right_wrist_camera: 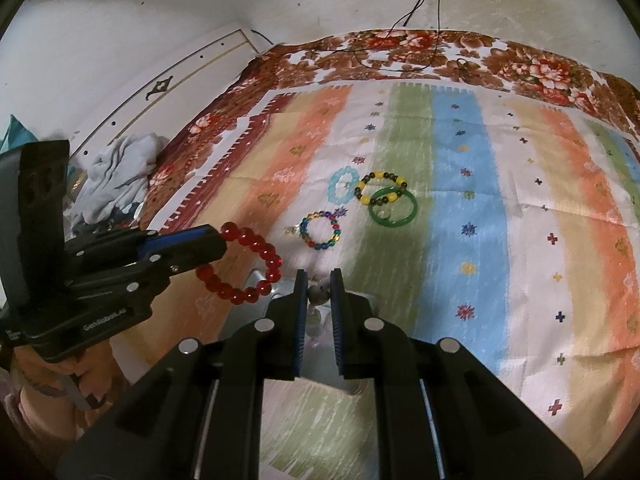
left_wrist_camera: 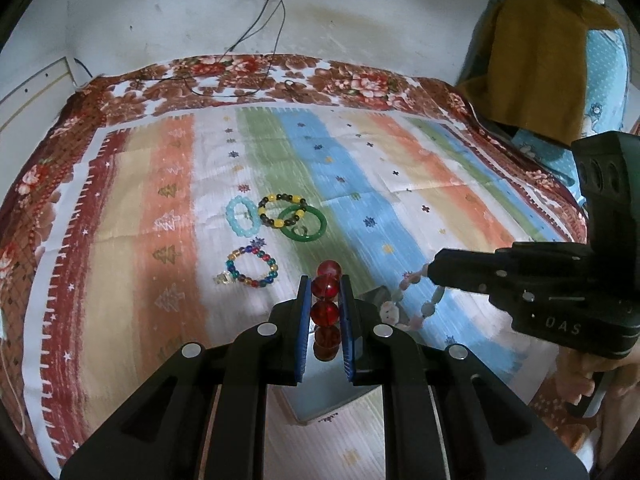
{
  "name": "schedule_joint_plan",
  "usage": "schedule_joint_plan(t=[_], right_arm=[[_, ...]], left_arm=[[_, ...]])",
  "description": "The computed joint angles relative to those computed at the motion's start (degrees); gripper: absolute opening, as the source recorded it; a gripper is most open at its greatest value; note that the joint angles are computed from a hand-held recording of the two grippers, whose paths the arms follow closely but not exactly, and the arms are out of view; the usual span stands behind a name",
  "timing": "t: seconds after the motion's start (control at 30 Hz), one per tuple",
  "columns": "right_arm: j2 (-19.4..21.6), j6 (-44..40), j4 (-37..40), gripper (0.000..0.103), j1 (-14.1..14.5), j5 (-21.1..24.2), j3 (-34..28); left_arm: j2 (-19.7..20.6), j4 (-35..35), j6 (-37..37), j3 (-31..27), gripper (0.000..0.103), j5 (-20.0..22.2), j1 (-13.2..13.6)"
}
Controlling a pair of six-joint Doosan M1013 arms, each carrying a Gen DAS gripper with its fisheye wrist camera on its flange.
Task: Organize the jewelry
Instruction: 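Open left tool over tin box while right tool releases stone bracelet into it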
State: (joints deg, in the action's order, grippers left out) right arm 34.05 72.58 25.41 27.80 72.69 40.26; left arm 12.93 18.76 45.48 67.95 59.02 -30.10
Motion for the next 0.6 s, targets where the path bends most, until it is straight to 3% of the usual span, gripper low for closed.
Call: schedule_joint_plan(t=[0.3,0.37,0.4,0.6], right_arm=[[0.3,0.6,2.0,0.014,-0.1,2.6,0.5],[0.5,1.6,1.4,0.032,-0.1,2.9,0.2],[0.4,1.9,0.9,0.047,-0.1,2.5,0.4],[0.5,3.5,-2.1,0.050,0.0,1.4,0.5]], left_arm=[[-0.2,-2.2,0.3,1.1,0.013,-0.1,-0.4],[-0.2,-1.1,-0.9,1.1,0.028,0.6,-0.5],[-0.2,-0.8,-1.4,1.2,0.038,0.6,-0.4],[-0.6,-0.4,-3.3,1.7,0.040,1.2,0.5]])
